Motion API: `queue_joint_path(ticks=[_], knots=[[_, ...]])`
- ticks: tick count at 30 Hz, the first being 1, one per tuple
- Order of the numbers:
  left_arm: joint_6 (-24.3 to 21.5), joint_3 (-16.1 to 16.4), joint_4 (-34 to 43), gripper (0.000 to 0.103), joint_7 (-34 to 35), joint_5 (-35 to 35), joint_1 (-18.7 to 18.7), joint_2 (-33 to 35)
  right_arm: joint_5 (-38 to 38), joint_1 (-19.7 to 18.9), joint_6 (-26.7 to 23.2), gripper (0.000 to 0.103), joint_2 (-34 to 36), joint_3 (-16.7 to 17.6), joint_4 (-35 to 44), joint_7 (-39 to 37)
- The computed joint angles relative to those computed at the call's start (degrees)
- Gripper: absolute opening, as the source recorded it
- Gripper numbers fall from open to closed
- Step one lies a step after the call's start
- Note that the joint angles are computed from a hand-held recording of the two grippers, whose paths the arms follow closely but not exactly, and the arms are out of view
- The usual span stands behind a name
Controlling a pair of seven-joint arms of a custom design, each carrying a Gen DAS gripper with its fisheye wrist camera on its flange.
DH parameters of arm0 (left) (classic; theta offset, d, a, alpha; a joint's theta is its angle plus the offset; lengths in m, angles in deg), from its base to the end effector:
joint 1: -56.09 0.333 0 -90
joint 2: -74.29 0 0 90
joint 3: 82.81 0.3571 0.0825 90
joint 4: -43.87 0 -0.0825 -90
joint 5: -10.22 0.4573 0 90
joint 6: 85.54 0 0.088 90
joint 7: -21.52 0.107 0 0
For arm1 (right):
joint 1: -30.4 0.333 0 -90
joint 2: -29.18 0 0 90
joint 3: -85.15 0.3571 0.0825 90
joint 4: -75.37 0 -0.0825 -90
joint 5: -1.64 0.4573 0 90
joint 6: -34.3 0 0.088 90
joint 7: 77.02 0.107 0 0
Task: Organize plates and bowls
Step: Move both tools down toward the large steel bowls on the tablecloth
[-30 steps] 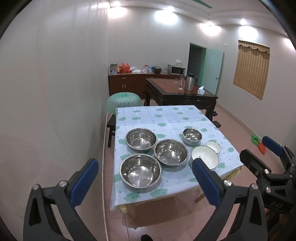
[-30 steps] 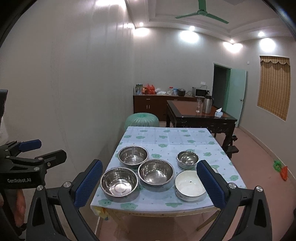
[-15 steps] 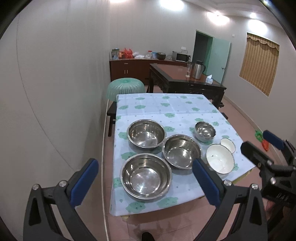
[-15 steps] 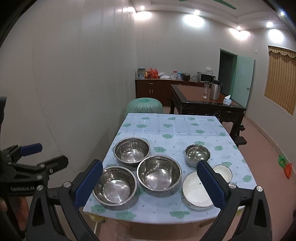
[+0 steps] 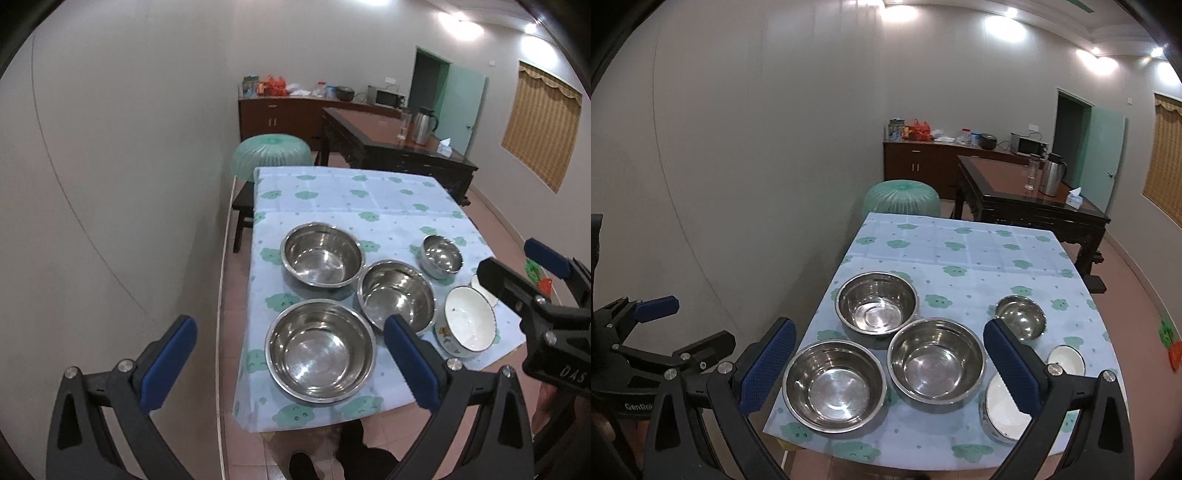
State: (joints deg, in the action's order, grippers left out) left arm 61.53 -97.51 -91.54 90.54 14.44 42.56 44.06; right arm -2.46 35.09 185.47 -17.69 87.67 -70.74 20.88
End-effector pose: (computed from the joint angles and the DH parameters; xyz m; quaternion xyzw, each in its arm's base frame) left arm 0.4277 -0.2529 0.6125 -0.5950 0.7188 -0.2919 0.2102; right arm 0.3952 0.0564 0.6482 -0.6465 0.6239 -0.3025 0.3183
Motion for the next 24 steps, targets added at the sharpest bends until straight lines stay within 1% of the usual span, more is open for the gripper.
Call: queue_joint_path(ticks=[4,8,12,17,21,24], knots=[[-0.5,-1.4,1.6,0.103,-2.4,1.9,1.7,2.3,1.1,1.6,1.5,0.103,3.4,-1.8,1.3,-2.5],[-2.0,-2.5,3.5,0.103,-5.6,4.8,3.1,4.7,2.9,2.9,3.0,0.103,7.6,-3.9,3.2,-5.7],[-4.2,-3.5,6.8,0.103,-9.3,8.4,4.2,8.9,6.0,4.5,3.7,0.103,12.7,-6.2,6.1,-9.9],[-6.9,-3.6,11.0,0.103,-13.9,12.5,4.2,14.1,10.9,6.6,3.1,0.103,19.4,-9.0,10.6,-17.1],[-9.2,-2.9,14.5,0.103,-16.0,14.9,3.2,18.4,15.2,6.8,2.5,0.103,24.2,-10.1,13.8,-22.1],[-11.2,-2.2,17.2,0.103,-17.1,16.0,2.3,21.3,17.9,6.1,1.5,0.103,27.4,-10.2,16.1,-24.9]])
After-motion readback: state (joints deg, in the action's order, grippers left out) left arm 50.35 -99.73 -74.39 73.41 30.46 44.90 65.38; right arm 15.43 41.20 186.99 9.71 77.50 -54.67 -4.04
